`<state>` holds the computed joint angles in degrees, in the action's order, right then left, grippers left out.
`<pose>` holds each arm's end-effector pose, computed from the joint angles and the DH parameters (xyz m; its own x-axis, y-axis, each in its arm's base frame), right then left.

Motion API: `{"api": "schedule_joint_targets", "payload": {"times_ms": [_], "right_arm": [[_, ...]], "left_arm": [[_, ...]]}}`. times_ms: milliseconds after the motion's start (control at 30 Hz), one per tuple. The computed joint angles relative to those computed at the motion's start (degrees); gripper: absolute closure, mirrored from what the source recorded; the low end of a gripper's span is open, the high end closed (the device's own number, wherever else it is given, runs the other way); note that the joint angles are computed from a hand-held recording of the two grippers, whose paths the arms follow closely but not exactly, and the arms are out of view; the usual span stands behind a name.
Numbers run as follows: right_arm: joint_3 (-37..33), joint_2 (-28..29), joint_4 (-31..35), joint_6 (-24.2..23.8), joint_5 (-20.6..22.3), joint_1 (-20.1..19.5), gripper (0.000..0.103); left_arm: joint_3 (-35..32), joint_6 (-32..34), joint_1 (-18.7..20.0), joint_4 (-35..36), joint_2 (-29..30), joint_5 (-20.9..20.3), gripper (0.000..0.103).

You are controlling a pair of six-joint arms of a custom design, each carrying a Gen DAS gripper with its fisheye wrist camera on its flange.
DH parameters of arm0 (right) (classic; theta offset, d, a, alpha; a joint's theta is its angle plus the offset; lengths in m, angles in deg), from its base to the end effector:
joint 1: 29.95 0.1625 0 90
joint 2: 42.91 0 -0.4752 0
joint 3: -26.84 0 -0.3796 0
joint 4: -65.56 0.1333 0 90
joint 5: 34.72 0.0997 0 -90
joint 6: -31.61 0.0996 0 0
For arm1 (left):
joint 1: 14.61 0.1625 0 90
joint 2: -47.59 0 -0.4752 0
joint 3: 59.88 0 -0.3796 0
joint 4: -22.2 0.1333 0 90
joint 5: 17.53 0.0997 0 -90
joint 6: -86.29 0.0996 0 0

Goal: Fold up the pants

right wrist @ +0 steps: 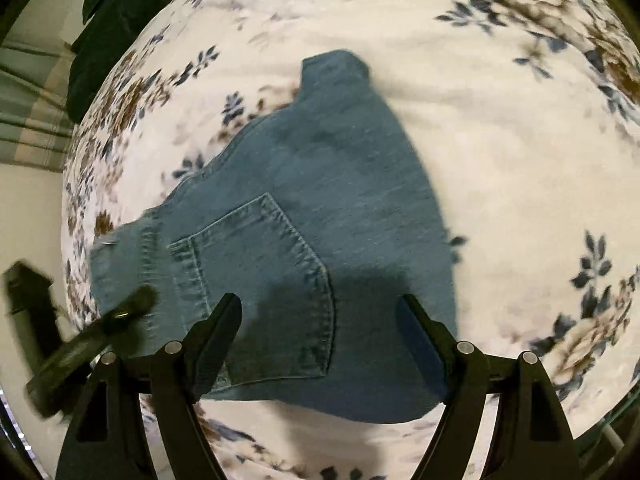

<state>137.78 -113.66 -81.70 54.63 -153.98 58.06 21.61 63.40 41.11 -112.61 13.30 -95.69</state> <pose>0.0649 -0.5701 0.3124 -0.7849 0.5335 0.3152 0.3696 0.8114 -0.4529 -0.2932 -0.7031 0.0501 -0.9595 0.1932 -0.2051 0.2057 0.9777 -0.0413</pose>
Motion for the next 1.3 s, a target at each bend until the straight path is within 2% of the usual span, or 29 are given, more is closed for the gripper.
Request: {"api": "schedule_joint_targets", "payload": {"times_ms": [67,167,233,267,300,400,433,467,500,533,567,600,667,733,767,867,933,1000,1067,1100,1133,1200,1267,1300], "right_arm": [[0.73,-1.32,-0.28,0.63,-0.44,-0.59,0.021],[1.71,-3.13,-0.24,2.66,-1.05,-1.34,0.021],[2.26,-4.13,-0.22,3.72,-1.51,-1.83,0.021],[2.36,-4.89,0.40,4.10,-1.39,-2.28,0.021],[2.52,-5.44,0.82,4.46,-1.35,-2.46,0.021],[2.38,-6.23,1.80,3.98,-0.33,-2.93,0.021],[2.20,-6.15,2.03,3.47,-0.06,-2.90,0.021],[2.14,-6.08,2.06,3.07,0.17,-2.87,0.021],[2.06,-5.94,2.21,2.62,0.60,-2.87,0.021],[1.96,-5.75,2.43,2.38,1.15,-2.92,0.021],[1.84,-5.38,2.43,2.03,2.69,-3.16,0.021],[2.00,-5.26,2.14,1.65,3.85,-3.23,0.021],[1.80,-4.32,1.89,-0.46,6.21,-2.80,0.021],[0.86,-2.46,2.63,-4.54,6.27,-0.53,0.021],[-0.11,-0.78,3.67,-7.56,5.36,1.41,0.021],[-3.64,6.38,5.41,-17.45,-1.58,8.52,0.021],[-5.77,11.37,4.05,-23.35,-4.13,12.09,0.021],[-7.99,15.73,2.70,-25.85,-3.19,14.01,0.021],[-10.42,20.15,3.05,-28.52,-4.53,15.42,0.021],[-11.39,21.86,3.70,-29.48,-4.23,15.65,0.021],[-12.27,23.70,4.73,-30.42,-3.74,15.74,0.021],[-12.23,26.13,2.59,-31.96,-7.34,16.37,0.021],[-11.14,26.04,-1.90,-30.17,-8.17,15.93,0.033],[-10.22,24.71,-4.38,-28.52,-6.39,15.04,0.039]], "left_arm": [[-0.12,-1.39,0.10,-4.03,0.44,-5.97,0.077],[-0.03,-6.16,1.01,-13.51,3.19,-19.16,0.077],[0.04,-12.37,2.69,-20.59,5.76,-27.14,0.077],[0.25,-14.62,3.76,-23.36,6.61,-29.63,0.077],[0.61,-16.71,4.84,-25.24,7.20,-30.25,0.077],[2.80,-19.23,7.48,-24.78,4.72,-22.94,0.077],[2.84,-18.18,7.44,-22.17,3.33,-19.21,0.077],[2.27,-15.51,6.86,-17.15,1.52,-13.27,0.076],[1.38,-13.44,6.35,-13.39,0.64,-9.72,0.077],[0.30,-10.24,5.58,-8.57,-0.53,-4.11,0.077],[-0.31,-8.46,5.47,-5.37,-1.26,-0.83,0.077],[-0.54,-8.67,5.64,-4.56,-1.59,0.05,0.080],[0.67,-10.88,7.17,-6.92,-2.36,-3.05,0.080],[0.87,-10.86,7.61,-7.02,-2.50,-4.35,0.080],[0.89,-10.23,7.04,-5.09,-2.90,-2.80,0.080],[0.33,-8.78,4.06,3.49,-4.19,8.14,0.065],[1.73,-9.43,1.73,8.77,-5.86,18.69,0.042],[5.21,-10.98,0.33,10.09,-8.20,26.74,0.038],[6.29,-13.31,0.17,12.41,-9.01,30.91,0.036],[7.23,-14.66,0.56,14.13,-10.06,32.06,0.036],[8.01,-15.38,1.28,13.86,-10.79,31.16,0.036],[9.08,-16.83,2.31,13.66,-11.68,30.24,0.036],[9.55,-16.54,3.20,13.20,-11.83,29.22,0.036],[9.98,-16.63,3.34,13.00,-12.00,28.99,0.036]]}}
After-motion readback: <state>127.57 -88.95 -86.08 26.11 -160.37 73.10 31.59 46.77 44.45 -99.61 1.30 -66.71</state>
